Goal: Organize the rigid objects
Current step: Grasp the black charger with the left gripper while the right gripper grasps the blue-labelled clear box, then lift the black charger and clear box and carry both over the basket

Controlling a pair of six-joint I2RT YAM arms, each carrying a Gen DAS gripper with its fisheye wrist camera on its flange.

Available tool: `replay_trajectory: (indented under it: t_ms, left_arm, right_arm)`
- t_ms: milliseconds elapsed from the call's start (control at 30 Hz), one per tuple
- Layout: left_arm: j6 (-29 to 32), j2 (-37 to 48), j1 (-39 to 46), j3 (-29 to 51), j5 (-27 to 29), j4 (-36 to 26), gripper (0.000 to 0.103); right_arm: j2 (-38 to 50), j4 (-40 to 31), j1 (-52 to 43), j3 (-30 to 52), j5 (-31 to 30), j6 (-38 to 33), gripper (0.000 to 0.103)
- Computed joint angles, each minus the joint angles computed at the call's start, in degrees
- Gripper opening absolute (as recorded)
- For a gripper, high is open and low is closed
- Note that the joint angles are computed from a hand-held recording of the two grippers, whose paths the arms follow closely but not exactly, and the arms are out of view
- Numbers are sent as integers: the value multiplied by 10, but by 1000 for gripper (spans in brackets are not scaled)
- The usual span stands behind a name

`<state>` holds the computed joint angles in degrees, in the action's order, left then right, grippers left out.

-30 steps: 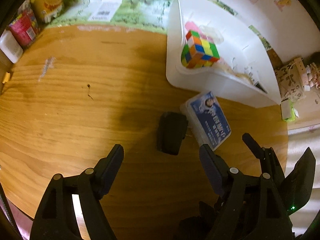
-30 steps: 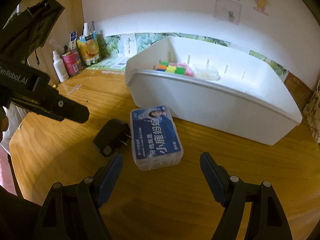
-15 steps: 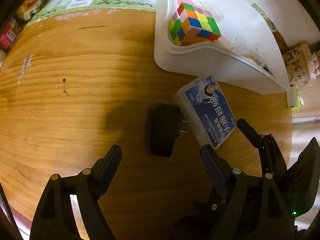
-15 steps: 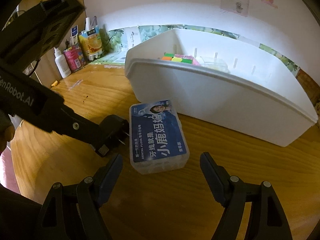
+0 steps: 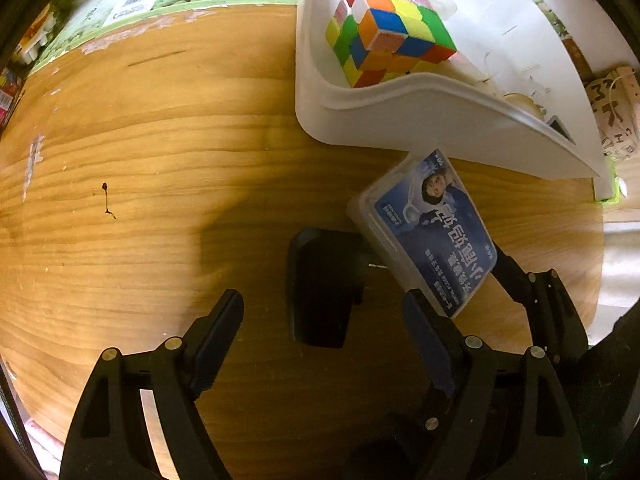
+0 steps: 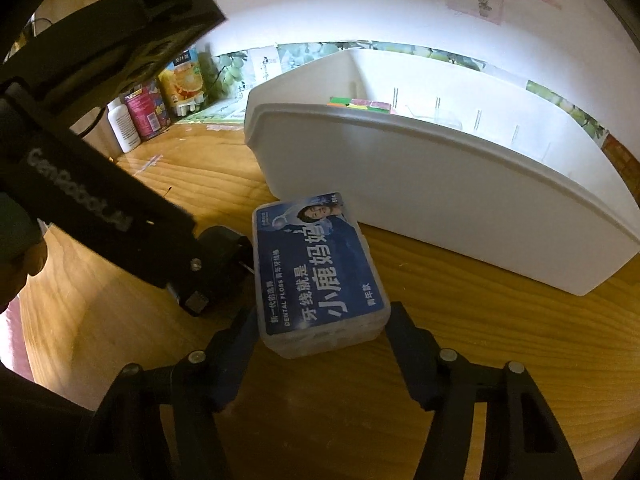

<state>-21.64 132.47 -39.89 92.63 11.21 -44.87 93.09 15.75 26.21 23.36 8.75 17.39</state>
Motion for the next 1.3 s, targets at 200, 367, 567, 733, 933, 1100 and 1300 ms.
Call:
replay_trajectory:
  t_ms: [200, 367, 567, 733, 933, 1100, 1300]
  left_arm:
    - [0, 39, -12, 62, -18, -42, 84]
    - [2, 75, -14, 102, -37, -60, 84]
    - [10, 112, -20, 156, -49, -90, 83]
    - [14, 140, -22, 201, -57, -106, 81]
    - [21, 156, -23, 229, -69, -118, 72]
    - [37, 146, -17, 218, -73, -116, 58]
    - [44, 110, -8, 169, -65, -105, 58]
  right_arm:
    - [3, 2, 1, 1, 0, -1, 65]
    - [1, -7, 3, 2, 4, 3, 64]
    - [-20, -25, -2, -9, 9, 11, 64]
    - [-45, -42, -13, -20, 6, 20, 64]
    - [-73, -57, -13, -32, 6, 33, 64]
    - [-88, -77, -5, -27, 9, 43, 64]
    - [-117, -109, 7, -26, 23, 54, 64]
